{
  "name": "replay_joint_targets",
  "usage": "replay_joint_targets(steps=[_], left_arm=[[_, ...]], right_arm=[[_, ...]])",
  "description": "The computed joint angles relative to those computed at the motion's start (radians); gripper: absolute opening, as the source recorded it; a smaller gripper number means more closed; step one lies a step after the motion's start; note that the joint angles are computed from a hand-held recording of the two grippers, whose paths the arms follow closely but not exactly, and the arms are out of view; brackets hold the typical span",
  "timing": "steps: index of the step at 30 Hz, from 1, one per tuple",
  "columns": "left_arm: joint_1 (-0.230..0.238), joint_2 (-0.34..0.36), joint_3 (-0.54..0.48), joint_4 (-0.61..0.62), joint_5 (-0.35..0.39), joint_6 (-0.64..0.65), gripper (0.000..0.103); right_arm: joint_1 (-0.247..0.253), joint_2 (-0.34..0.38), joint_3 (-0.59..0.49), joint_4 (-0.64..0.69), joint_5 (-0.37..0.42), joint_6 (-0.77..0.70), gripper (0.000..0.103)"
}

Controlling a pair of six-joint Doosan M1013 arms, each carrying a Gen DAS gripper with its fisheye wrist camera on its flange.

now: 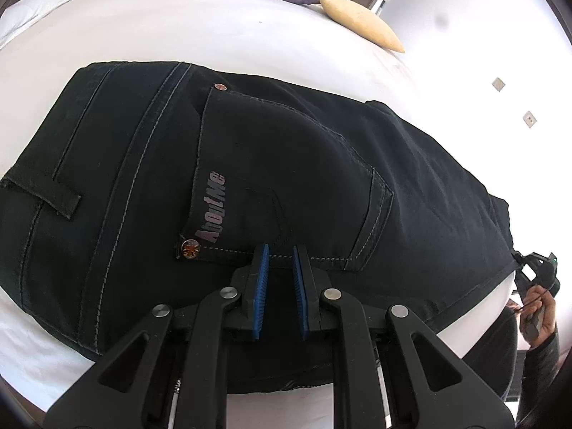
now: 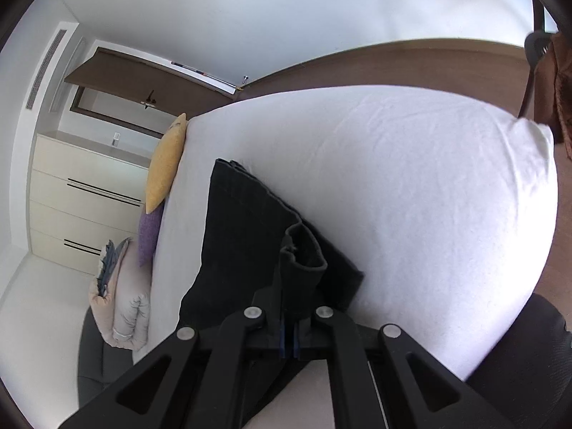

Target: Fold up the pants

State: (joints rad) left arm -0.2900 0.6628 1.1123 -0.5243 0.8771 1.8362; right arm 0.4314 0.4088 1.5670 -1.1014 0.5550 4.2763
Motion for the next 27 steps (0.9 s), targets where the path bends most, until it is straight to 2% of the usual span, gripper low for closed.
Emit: replay_joint_targets(steps=[6, 13, 15, 16, 18, 19, 20, 22, 25, 27], left_arm=[[-0.005, 0.004, -0.007, 0.005, 0.009, 0.006, 0.014], [0.004, -0.005, 0.018, -0.034, -0.018, 0.036, 0.014], [0.009, -0.012, 0.032, -0.055, -0.029, 0.045, 0.014], [0.011, -0.016, 0.036, -0.056, -0.031, 0.042, 0.014], [0.005, -0.028, 0.038, -0.010, -0.043, -0.006, 0.014], [0.005, -0.034, 0.040, -0.003, -0.049, -0.015, 0.014], [0.005, -0.045, 0.047, -0.038, -0.064, 0.014, 0.014], [0.002, -0.055, 0.047, -0.082, -0.081, 0.058, 0.014], [-0.017, -0.043, 0.007, -0.110, -0.054, 0.105, 0.014], [-0.035, -0.024, -0.025, -0.097, -0.017, 0.112, 0.014]], right_arm=[[-0.015, -0.003, 0.017, -0.033, -0.044, 0.013, 0.000], [-0.019, -0.012, 0.017, 0.005, -0.049, -0.036, 0.003], [-0.008, -0.020, 0.002, 0.081, 0.033, -0.135, 0.006], [-0.002, -0.023, -0.012, 0.115, 0.088, -0.186, 0.010], [0.019, -0.026, -0.059, 0.201, 0.287, -0.288, 0.026], [0.026, -0.030, -0.063, 0.192, 0.327, -0.280, 0.030], [0.031, -0.040, -0.059, 0.147, 0.328, -0.262, 0.030], [0.031, -0.043, -0.075, 0.119, 0.291, -0.310, 0.030], [0.015, -0.002, -0.147, 0.125, 0.100, -0.460, 0.030], [0.001, 0.057, -0.226, 0.240, -0.070, -0.647, 0.030]])
